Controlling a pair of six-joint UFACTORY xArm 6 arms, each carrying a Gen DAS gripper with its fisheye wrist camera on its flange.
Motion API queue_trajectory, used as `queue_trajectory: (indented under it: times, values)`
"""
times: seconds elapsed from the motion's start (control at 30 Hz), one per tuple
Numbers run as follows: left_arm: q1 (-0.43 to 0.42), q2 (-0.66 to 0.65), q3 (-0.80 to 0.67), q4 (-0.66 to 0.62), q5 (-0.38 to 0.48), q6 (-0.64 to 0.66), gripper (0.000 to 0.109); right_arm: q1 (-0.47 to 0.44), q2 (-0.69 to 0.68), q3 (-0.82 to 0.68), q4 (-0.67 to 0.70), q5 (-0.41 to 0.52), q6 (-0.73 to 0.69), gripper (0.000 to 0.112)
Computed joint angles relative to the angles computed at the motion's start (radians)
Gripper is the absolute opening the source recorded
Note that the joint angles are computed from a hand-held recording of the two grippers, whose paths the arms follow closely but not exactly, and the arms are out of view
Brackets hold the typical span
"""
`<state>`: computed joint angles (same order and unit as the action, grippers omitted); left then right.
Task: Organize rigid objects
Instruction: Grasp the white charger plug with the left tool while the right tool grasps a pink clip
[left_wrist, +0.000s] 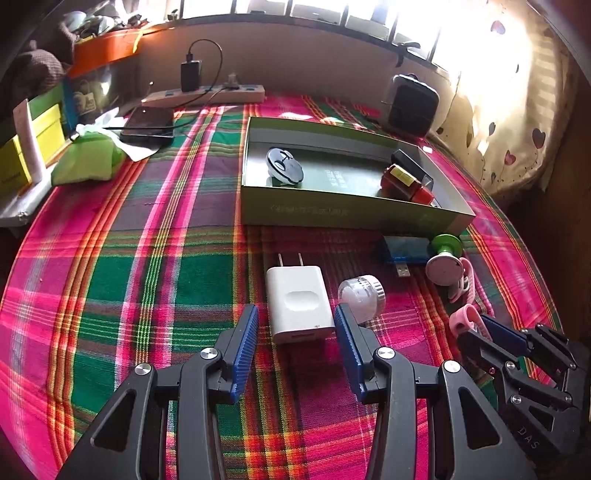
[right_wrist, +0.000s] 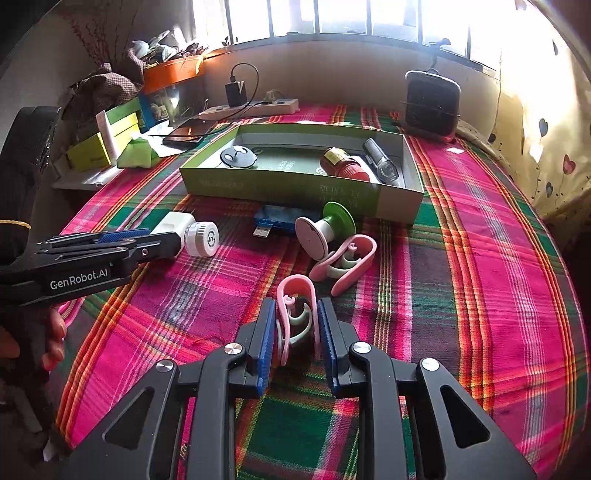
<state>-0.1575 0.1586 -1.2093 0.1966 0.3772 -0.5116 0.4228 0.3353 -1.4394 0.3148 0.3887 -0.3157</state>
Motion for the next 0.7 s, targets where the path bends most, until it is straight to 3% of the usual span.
queue_trajectory:
  times: [0.7]
  values:
    - [0.003,0.043,-0.054,0.13,0.02,-0.082,0.042,-0.013,0.02,-0.04,0.062,0.04,-0.055,0.024]
